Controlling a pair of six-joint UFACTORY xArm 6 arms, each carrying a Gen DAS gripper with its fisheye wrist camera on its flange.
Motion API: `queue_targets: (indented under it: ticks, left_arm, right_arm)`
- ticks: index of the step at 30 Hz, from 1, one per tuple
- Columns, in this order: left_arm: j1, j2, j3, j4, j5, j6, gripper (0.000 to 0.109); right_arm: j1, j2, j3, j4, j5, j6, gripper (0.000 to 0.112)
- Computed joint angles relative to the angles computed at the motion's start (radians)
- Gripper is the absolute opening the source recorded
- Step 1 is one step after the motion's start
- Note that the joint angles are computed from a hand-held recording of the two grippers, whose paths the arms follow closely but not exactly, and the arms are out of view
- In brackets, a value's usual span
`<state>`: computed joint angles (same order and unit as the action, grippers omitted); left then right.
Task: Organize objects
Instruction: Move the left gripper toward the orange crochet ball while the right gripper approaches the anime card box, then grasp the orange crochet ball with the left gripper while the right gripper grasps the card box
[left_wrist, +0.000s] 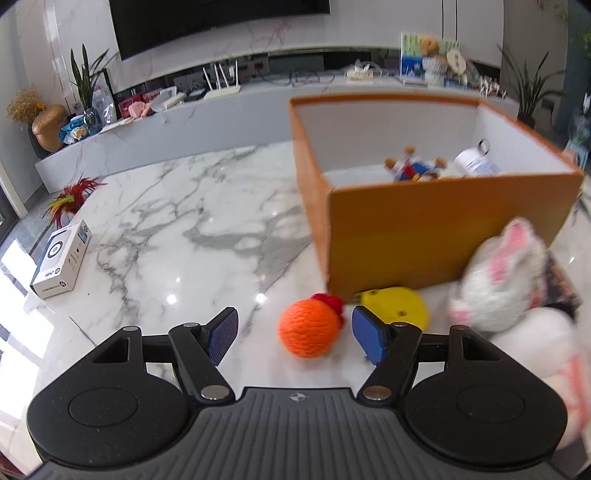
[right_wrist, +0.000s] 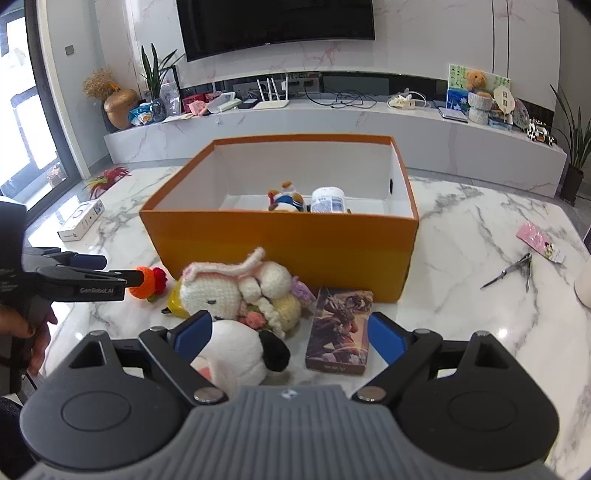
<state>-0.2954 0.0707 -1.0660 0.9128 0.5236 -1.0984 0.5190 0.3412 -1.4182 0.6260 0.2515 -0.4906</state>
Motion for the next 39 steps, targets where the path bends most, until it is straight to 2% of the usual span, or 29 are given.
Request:
queue_targets:
  ticks: [6,9,12,20,23,25,26,27,29,32,33,34,35,39]
  left_arm:
    - [0.049,0.056,-0.011,-0.046,-0.082,0.037,0.080]
    - [0.044,0.091,-0.038,-0.081,-0.058,0.076,0.080]
    - [0.037,0.120,-0.061,-0.065,-0.030,0.087,0.080]
    - [0.026,0.144,-0.092,-0.035,0.001,0.051,0.080]
    - [0.026,0.147,-0.099,-0.040,0.006,0.057,0.080]
    - [0.028,0.149,-0.101,-0.046,0.003,0.061,0.080]
    - [0.029,0.149,-0.100,-0.048,0.002,0.062,0.080]
    - [0.029,0.149,-0.100,-0.045,0.001,0.061,0.080]
    - [0.032,0.149,-0.097,-0.033,-0.004,0.053,0.080]
    - [0.037,0.150,-0.095,-0.034,-0.012,0.046,0.080]
    - [0.039,0.149,-0.093,-0.037,-0.017,0.041,0.079]
    - [0.045,0.146,-0.085,-0.048,-0.037,0.044,0.071]
    - [0.056,0.140,-0.071,-0.080,-0.080,0.055,0.049]
    - [0.067,0.123,-0.052,-0.210,-0.109,0.093,0.048]
  right_arm:
    - [-0.019,0.051,-0.055,0.029,0.045,0.013,0.092]
    - [-0.030,0.080,-0.084,0.028,0.065,0.032,0.092]
    - [-0.044,0.115,-0.113,0.003,0.084,0.078,0.092]
    - [-0.065,0.250,-0.240,-0.201,0.136,0.323,0.092]
    - [-0.064,0.300,-0.299,-0.257,0.153,0.375,0.091]
    - [-0.063,0.337,-0.344,-0.307,0.159,0.415,0.087]
    - [-0.064,0.357,-0.372,-0.354,0.170,0.454,0.078]
    - [-0.064,0.377,-0.400,-0.376,0.187,0.472,0.075]
    - [-0.064,0.406,-0.439,-0.394,0.207,0.482,0.075]
    - [-0.054,0.417,-0.449,-0.503,0.200,0.521,0.073]
    - [-0.051,0.415,-0.442,-0.515,0.191,0.519,0.067]
    - [-0.049,0.411,-0.434,-0.519,0.181,0.512,0.061]
    - [-0.048,0.409,-0.433,-0.540,0.183,0.526,0.061]
    - [-0.053,0.390,-0.407,-0.502,0.180,0.510,0.060]
